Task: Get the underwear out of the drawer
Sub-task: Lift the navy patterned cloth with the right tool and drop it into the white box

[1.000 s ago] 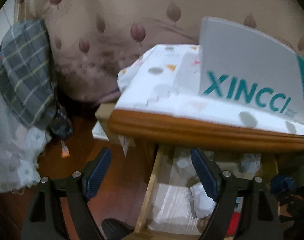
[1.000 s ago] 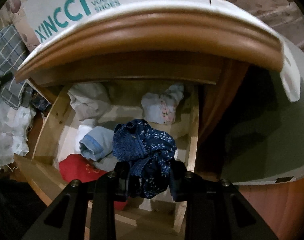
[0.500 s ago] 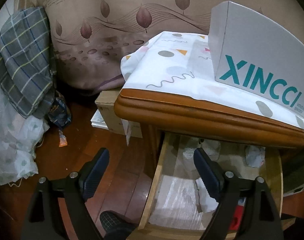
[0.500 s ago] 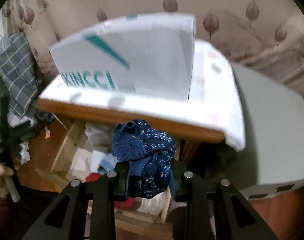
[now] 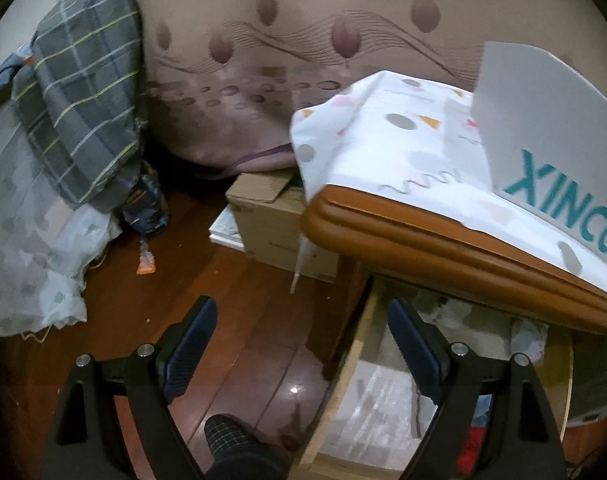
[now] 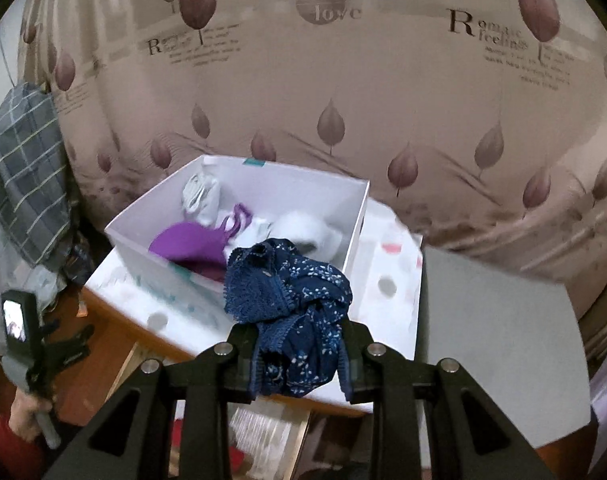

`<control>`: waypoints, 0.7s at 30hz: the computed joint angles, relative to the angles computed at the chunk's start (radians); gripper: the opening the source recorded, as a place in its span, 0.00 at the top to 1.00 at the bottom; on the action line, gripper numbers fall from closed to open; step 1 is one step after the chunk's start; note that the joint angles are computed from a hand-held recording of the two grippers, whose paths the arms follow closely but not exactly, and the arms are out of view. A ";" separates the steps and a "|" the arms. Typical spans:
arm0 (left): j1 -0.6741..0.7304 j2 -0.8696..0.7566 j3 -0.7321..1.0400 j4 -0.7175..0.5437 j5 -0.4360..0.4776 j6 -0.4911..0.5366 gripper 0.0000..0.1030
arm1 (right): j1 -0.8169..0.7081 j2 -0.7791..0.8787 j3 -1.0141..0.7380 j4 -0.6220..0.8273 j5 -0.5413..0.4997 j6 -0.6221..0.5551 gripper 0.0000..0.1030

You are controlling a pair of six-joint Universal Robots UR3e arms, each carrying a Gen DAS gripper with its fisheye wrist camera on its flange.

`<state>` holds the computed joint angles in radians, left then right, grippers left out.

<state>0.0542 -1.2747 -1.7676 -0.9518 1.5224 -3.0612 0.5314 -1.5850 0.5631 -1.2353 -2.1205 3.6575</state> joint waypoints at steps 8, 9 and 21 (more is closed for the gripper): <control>0.038 -0.012 0.015 -0.019 0.026 -0.015 0.17 | -0.130 0.177 -0.151 -0.004 0.047 -0.100 0.73; 0.044 -0.013 0.017 -0.021 0.028 -0.015 0.17 | -0.148 0.195 -0.150 -0.015 0.062 -0.117 0.73; 0.090 -0.023 0.032 -0.052 0.015 -0.028 0.17 | -0.230 0.233 -0.023 -0.070 0.094 -0.153 0.72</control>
<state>0.1444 -1.2981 -1.7360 -1.0043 1.5371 -3.0889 0.3017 -1.3518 0.5404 -1.3049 -2.0267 3.5048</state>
